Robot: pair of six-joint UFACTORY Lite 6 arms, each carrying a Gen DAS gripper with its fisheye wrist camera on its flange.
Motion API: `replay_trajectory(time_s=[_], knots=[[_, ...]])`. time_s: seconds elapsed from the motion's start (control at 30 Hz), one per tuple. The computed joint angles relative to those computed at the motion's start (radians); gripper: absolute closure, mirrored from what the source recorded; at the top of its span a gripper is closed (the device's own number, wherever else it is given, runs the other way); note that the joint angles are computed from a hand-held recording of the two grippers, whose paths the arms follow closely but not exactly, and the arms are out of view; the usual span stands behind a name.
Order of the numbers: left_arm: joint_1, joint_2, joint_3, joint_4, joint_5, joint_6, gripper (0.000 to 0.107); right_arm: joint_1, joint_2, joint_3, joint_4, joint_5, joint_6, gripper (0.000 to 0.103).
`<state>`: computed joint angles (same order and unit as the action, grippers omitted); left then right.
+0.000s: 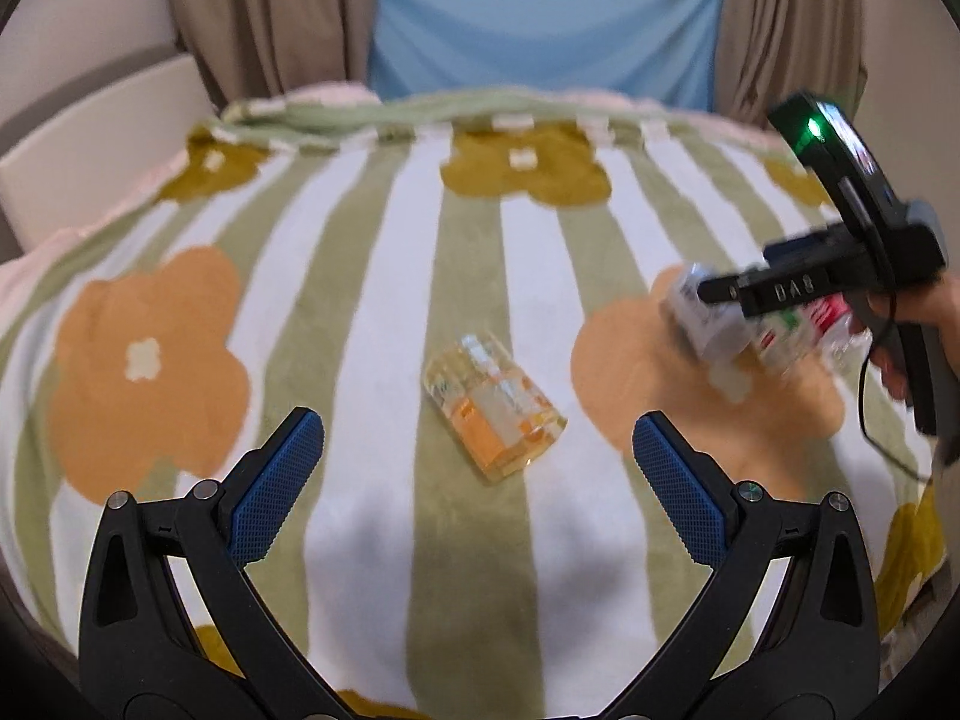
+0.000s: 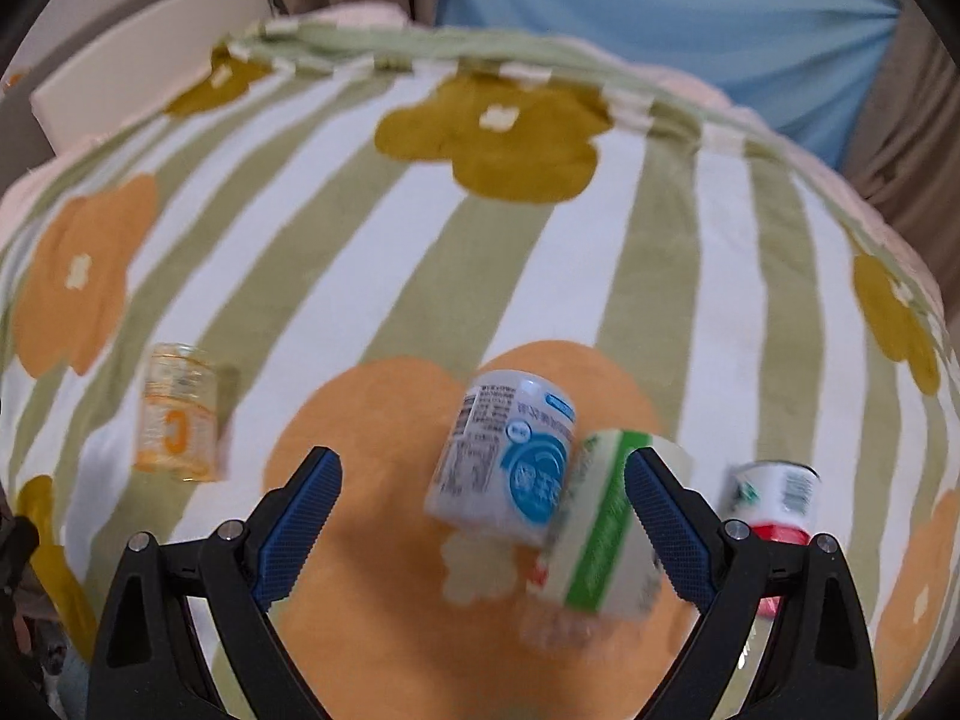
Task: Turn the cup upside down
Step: 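Move the right tool to the white blue-label cup and close on it, then lift the white cup with the right tool and tilt it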
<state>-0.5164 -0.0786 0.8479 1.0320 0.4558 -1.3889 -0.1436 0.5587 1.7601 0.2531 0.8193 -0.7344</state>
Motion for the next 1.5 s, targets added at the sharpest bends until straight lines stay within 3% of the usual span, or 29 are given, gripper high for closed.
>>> replay_trajectory(time_s=[0.17,0.5,0.57,0.63,0.83,1.07,1.27,1.4,1.5], knots=[[0.066,0.131,0.058,-0.094,-0.071,0.13,0.004,0.051,0.19,0.191,-0.118,0.052,0.114,0.018],[0.07,0.158,0.049,-0.119,-0.11,0.145,0.004,0.122,0.215,0.086,-0.378,-0.121,0.26,0.024],[0.066,0.146,0.043,-0.125,-0.112,0.149,0.004,0.125,0.223,0.077,-0.43,-0.139,0.292,0.03],[0.061,0.135,0.039,-0.123,-0.109,0.146,0.004,0.121,0.221,0.066,-0.445,-0.156,0.299,0.044],[0.041,0.112,0.038,-0.114,-0.092,0.132,0.004,0.091,0.166,0.028,-0.294,-0.153,0.169,0.044],[-0.009,0.062,0.043,-0.151,-0.044,0.149,0.004,0.052,-0.034,-0.127,-0.049,-0.088,-0.053,0.044],[-0.094,-0.031,0.013,-0.2,0.003,0.125,0.004,-0.099,-0.317,-0.369,0.223,0.091,-0.278,0.044],[-0.169,-0.097,-0.027,-0.205,0.049,0.045,0.004,-0.199,-0.472,-0.546,0.285,0.173,-0.342,0.044],[-0.21,-0.163,-0.094,-0.214,0.029,-0.035,0.004,-0.262,-0.577,-0.688,0.295,0.182,-0.38,0.044]])
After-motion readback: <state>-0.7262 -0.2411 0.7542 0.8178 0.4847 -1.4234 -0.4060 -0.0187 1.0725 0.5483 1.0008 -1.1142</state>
